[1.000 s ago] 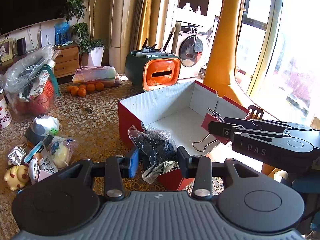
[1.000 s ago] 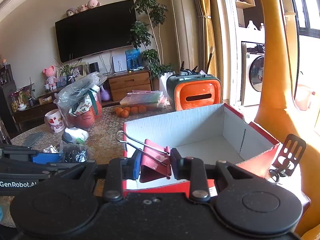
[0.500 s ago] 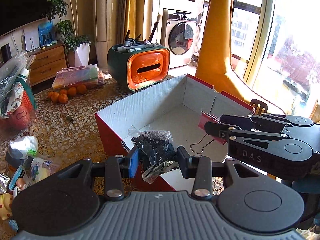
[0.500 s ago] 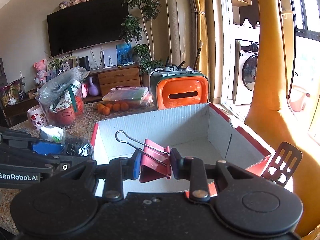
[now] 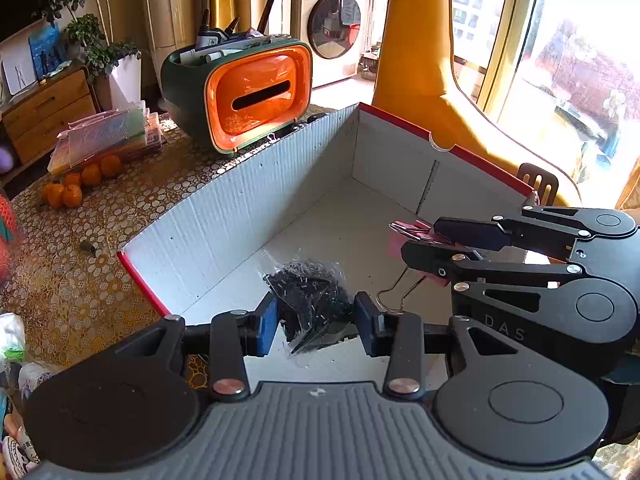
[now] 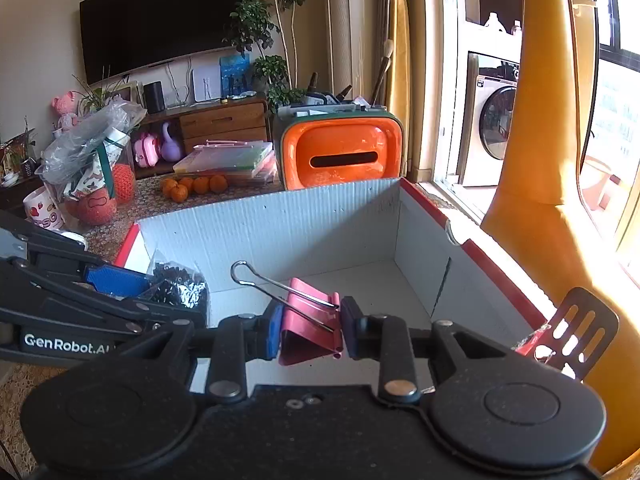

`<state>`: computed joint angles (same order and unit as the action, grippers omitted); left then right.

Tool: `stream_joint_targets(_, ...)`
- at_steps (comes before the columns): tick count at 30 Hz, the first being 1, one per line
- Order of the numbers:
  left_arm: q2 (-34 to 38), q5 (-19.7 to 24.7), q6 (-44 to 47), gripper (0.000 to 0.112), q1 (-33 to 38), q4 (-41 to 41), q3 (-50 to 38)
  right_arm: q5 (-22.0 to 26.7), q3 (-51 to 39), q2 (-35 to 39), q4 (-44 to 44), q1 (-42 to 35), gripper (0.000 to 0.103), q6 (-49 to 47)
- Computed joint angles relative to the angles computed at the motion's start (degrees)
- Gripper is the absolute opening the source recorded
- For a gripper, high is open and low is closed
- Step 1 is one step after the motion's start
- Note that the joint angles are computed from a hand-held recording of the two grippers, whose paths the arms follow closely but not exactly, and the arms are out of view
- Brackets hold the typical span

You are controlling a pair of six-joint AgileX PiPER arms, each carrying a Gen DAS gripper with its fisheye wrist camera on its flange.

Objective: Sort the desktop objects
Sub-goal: 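Carry the binder clip in the right tool and the black bag in the left tool over the box, then open the right tool to drop the clip while the left tool drops the bag into the box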

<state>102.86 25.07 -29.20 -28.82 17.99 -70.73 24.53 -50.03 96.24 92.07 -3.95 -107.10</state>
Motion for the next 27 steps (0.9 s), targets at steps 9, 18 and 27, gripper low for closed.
stream_joint_targets(9,10.69,10.84,13.05,0.039,1.26,-10.20,-13.99,-2.78,-10.10,8.66,-21.19,1.24,0.029,22.34)
stream_joint_targets(18,17.39,20.85,20.19,0.039,2.83,-16.56,-24.05,-2.43,-14.99,11.57,-39.21,2.68,0.029,35.47)
stream_joint_targets(27,20.36,27.13,21.81,0.040,2.32,-16.76,-28.98,-1.71,-17.07,12.31,-51.95,3.84,0.029,45.88)
